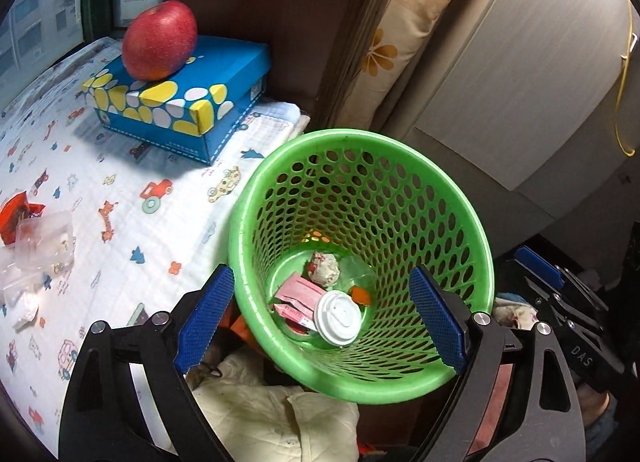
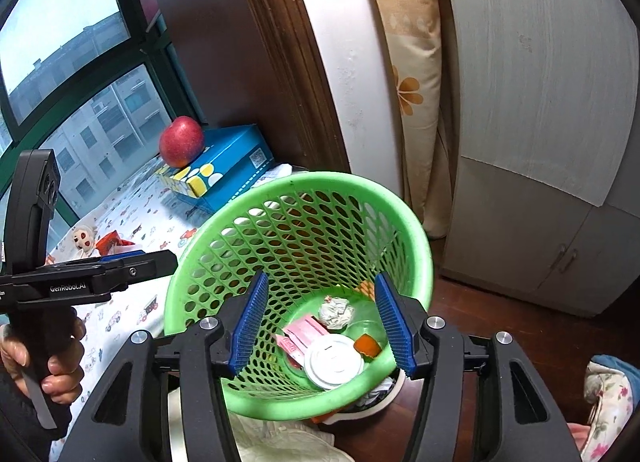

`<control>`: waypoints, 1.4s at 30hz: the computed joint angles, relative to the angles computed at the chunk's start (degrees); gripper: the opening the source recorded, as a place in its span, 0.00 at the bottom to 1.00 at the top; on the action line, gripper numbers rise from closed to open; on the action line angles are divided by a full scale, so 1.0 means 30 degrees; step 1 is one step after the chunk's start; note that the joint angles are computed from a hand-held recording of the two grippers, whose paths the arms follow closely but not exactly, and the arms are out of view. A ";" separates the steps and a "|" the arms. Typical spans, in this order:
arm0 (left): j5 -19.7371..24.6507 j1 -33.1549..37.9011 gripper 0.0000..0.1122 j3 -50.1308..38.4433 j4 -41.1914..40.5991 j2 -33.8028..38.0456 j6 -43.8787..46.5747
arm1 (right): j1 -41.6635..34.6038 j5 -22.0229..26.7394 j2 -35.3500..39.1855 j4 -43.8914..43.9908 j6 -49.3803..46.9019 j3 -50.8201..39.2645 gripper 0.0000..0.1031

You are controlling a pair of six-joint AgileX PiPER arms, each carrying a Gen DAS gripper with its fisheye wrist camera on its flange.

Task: Collect trash
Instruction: 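Move both tools back over the table toward the paper cup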

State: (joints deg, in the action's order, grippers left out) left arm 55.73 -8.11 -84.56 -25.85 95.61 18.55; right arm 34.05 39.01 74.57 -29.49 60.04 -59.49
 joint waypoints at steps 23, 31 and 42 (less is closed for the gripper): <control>-0.1243 0.8795 0.78 0.2352 0.0472 -0.1506 0.1164 | 0.3869 0.0332 0.6184 0.1177 -0.2183 -0.6817 0.69; -0.1865 1.1626 0.78 0.1013 0.1737 -0.0091 0.0812 | 0.4461 0.0841 0.8454 0.2287 -0.3787 -0.9757 0.72; -0.2316 1.3644 0.78 -0.2390 0.3149 0.3611 0.0322 | 0.4844 0.2131 1.2002 0.4069 -0.6385 -1.4962 0.73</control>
